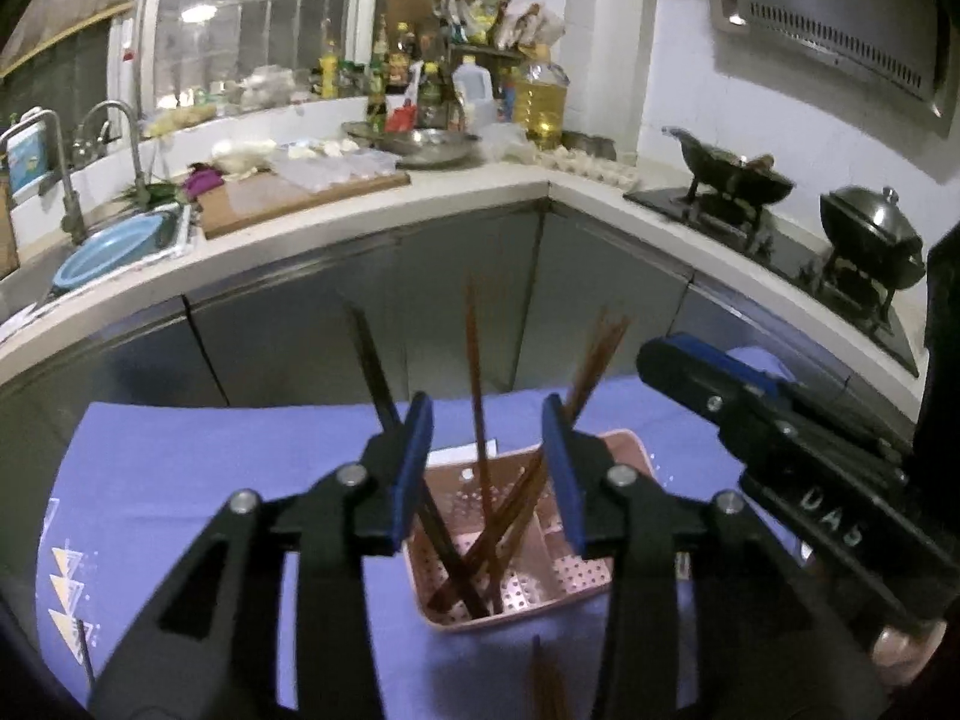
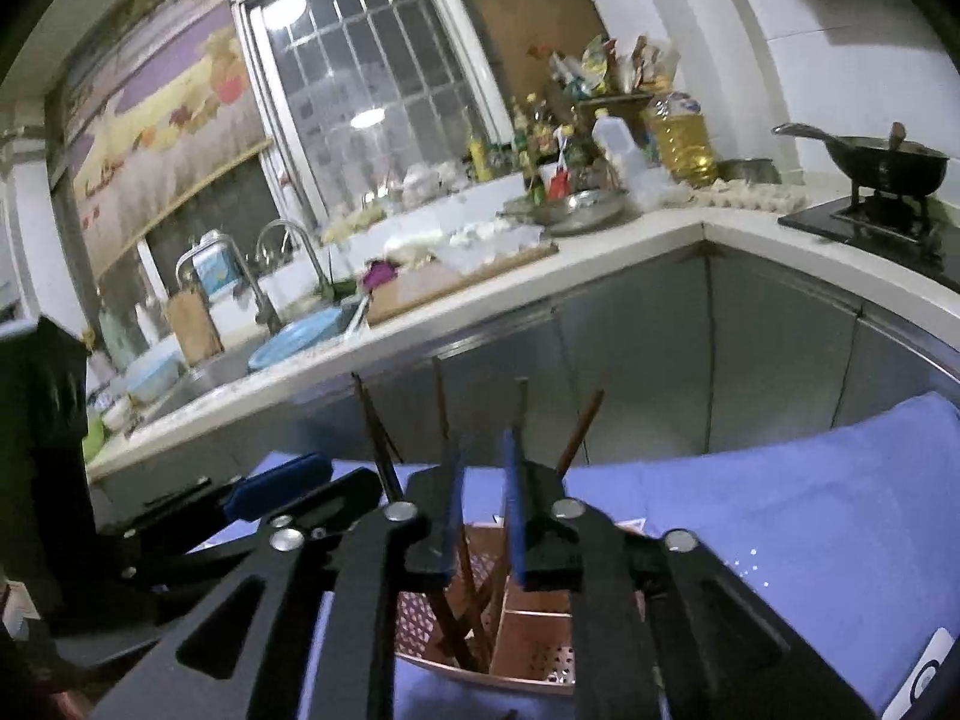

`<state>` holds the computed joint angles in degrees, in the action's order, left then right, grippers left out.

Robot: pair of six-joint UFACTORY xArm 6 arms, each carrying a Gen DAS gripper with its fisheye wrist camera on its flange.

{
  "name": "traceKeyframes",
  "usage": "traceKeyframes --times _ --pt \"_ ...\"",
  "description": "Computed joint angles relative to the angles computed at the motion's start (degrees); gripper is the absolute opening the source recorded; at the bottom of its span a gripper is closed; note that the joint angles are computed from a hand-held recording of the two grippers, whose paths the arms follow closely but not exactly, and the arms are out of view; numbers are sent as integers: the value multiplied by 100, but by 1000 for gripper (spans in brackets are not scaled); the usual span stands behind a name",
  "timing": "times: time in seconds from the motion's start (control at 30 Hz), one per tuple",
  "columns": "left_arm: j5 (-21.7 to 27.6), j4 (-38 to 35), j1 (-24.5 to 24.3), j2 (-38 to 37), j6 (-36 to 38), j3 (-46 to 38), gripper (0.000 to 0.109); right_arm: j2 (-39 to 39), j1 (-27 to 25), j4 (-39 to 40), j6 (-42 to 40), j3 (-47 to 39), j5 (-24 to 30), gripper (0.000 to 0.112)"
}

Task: Organize utensils
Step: 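Withdraw both grippers and lower them toward the last chopsticks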

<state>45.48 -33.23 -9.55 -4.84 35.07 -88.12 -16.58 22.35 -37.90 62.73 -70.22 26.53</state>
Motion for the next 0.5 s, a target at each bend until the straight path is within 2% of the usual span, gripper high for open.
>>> traceKeyframes --times 0.1,0.23,0.33,0.5 --pt "-127 -265 98 -283 227 183 36 -276 76 -545 463 142 -53 39" --pt "-120 -845 357 -898 740 726 36 -804 315 -1055 1019 570 -53 39" --pt "33 -1251 637 -1486 1284 1398 36 -1399 688 -1351 1519 1261 75 39" --pt "624 -1295 1140 -2322 1816 2658 36 -1936 1474 -758 1811 2390 838 39"
